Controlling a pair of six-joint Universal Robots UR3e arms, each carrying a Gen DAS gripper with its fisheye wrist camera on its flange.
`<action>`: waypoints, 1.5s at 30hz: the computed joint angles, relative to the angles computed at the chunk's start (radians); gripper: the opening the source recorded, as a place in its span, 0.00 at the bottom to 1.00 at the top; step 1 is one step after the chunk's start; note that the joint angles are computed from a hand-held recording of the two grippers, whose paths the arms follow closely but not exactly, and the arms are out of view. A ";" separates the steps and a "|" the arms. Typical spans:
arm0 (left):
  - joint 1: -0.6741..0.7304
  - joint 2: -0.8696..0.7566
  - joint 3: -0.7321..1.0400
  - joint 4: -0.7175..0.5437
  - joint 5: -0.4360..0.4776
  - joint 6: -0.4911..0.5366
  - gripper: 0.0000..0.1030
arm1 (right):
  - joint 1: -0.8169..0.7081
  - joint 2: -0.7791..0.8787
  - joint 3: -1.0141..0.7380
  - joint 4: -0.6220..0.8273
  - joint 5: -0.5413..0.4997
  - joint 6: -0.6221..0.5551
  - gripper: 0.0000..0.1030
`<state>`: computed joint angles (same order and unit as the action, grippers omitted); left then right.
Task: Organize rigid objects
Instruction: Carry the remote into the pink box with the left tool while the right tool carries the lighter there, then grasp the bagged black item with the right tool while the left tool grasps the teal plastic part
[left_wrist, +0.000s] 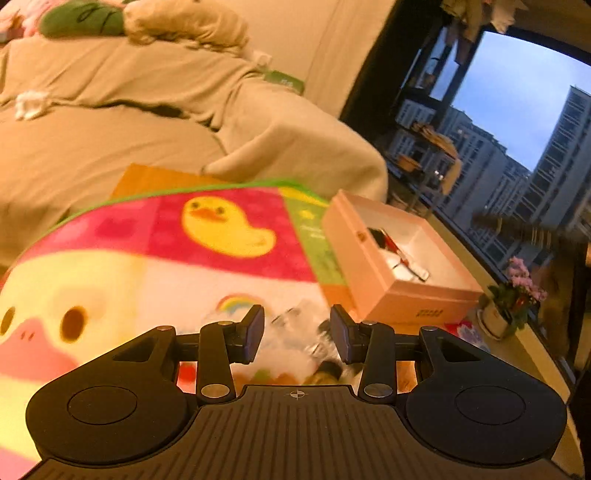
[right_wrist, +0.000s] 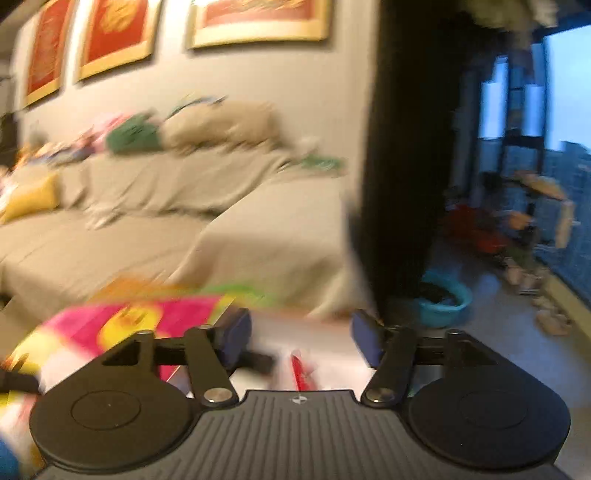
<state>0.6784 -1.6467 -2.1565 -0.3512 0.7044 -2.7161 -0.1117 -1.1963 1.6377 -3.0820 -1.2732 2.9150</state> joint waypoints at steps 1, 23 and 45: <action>0.020 0.021 -0.011 -0.036 -0.008 0.020 0.42 | 0.028 -0.014 0.060 -0.021 -0.031 -0.028 0.69; 0.006 0.196 -0.102 -0.272 -0.003 0.333 0.42 | 0.132 -0.171 0.336 0.253 0.236 -0.174 0.31; -0.151 0.136 -0.074 -0.362 0.171 0.470 0.23 | 0.041 -0.025 0.234 0.290 0.221 -0.084 0.26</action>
<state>0.5277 -1.5107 -2.2300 -0.7128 0.8756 -2.2461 -0.0709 -1.2218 1.8714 -2.7921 -1.0520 2.8314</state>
